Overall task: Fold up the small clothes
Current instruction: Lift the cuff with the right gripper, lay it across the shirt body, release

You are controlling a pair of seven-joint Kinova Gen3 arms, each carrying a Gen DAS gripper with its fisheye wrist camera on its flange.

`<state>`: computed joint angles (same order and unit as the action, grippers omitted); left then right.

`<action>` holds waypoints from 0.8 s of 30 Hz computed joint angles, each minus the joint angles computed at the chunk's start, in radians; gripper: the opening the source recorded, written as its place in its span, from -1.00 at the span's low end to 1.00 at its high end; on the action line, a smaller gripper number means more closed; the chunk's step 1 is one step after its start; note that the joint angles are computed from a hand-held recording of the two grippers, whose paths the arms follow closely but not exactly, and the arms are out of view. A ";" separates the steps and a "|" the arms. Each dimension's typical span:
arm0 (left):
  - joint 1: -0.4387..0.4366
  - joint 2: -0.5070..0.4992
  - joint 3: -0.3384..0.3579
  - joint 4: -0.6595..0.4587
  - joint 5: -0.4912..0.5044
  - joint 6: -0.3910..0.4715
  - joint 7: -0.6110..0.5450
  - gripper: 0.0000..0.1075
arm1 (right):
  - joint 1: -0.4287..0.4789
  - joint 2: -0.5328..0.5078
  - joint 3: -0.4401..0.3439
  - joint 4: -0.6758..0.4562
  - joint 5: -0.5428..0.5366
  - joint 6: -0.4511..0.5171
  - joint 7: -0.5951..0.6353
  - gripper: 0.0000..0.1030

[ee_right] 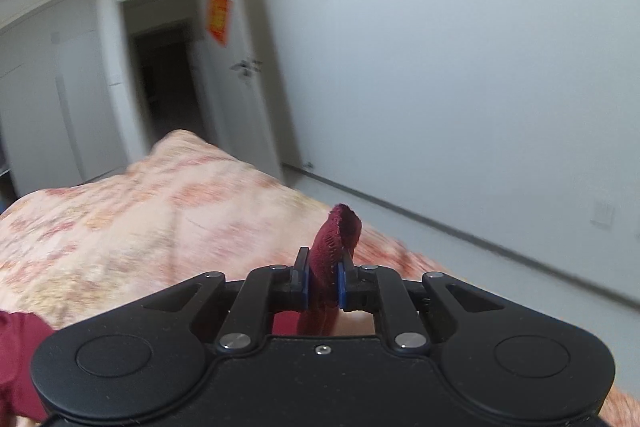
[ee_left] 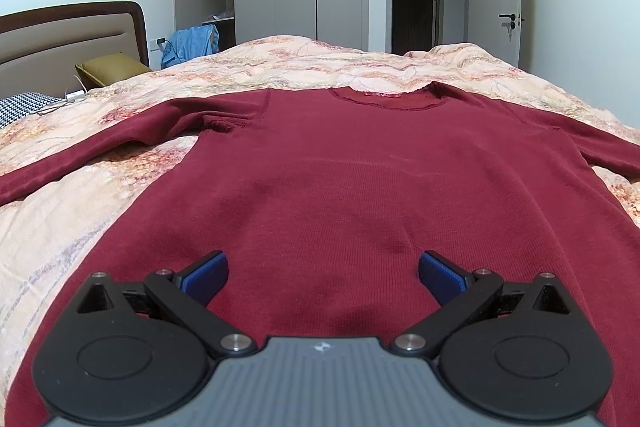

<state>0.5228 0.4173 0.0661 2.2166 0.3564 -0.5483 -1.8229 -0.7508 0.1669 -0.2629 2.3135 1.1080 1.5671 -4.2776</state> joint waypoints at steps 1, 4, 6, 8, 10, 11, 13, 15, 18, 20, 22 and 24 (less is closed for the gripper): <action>-0.006 0.001 0.005 0.002 -0.008 -0.002 0.007 0.91 | -0.013 0.002 0.015 -0.019 0.041 0.004 0.041 -0.74; -0.024 0.001 0.017 0.007 -0.034 -0.010 0.032 0.91 | -0.115 0.011 0.141 -0.097 0.163 -0.025 0.163 -0.74; -0.037 0.003 0.025 0.013 -0.059 -0.020 0.056 0.91 | -0.181 0.031 0.234 -0.165 0.244 -0.075 0.244 -0.74; -0.074 -0.002 0.051 0.014 -0.093 -0.012 0.073 0.91 | -0.223 0.054 0.311 -0.235 0.325 -0.154 0.325 -0.74; -0.167 -0.017 0.119 0.012 -0.175 0.026 0.115 0.92 | -0.195 0.085 0.317 -0.307 0.407 -0.235 0.392 -0.74; -0.213 -0.033 0.153 0.006 -0.216 0.064 0.155 0.92 | -0.157 0.106 0.293 -0.341 0.447 -0.271 0.406 -0.74; -0.306 -0.057 0.222 0.000 -0.297 0.114 0.236 0.92 | -0.064 0.158 0.211 -0.423 0.512 -0.317 0.435 -0.74; -0.398 -0.072 0.295 -0.017 -0.356 0.171 0.318 0.92 | 0.019 0.218 0.128 -0.515 0.557 -0.356 0.467 -0.74; -0.537 -0.081 0.394 -0.023 -0.457 0.192 0.440 0.92 | 0.024 0.314 0.117 -0.653 0.587 -0.422 0.523 -0.74; -0.614 -0.094 0.434 -0.014 -0.539 0.180 0.521 0.91 | 0.004 0.377 0.140 -0.745 0.578 -0.484 0.570 -0.72; -0.618 -0.118 0.403 -0.011 -0.605 0.176 0.592 0.92 | 0.002 0.435 0.144 -0.838 0.559 -0.565 0.641 -0.71; -0.565 -0.135 0.315 -0.011 -0.654 0.161 0.658 0.91 | -0.003 0.497 0.151 -0.931 0.516 -0.635 0.722 -0.71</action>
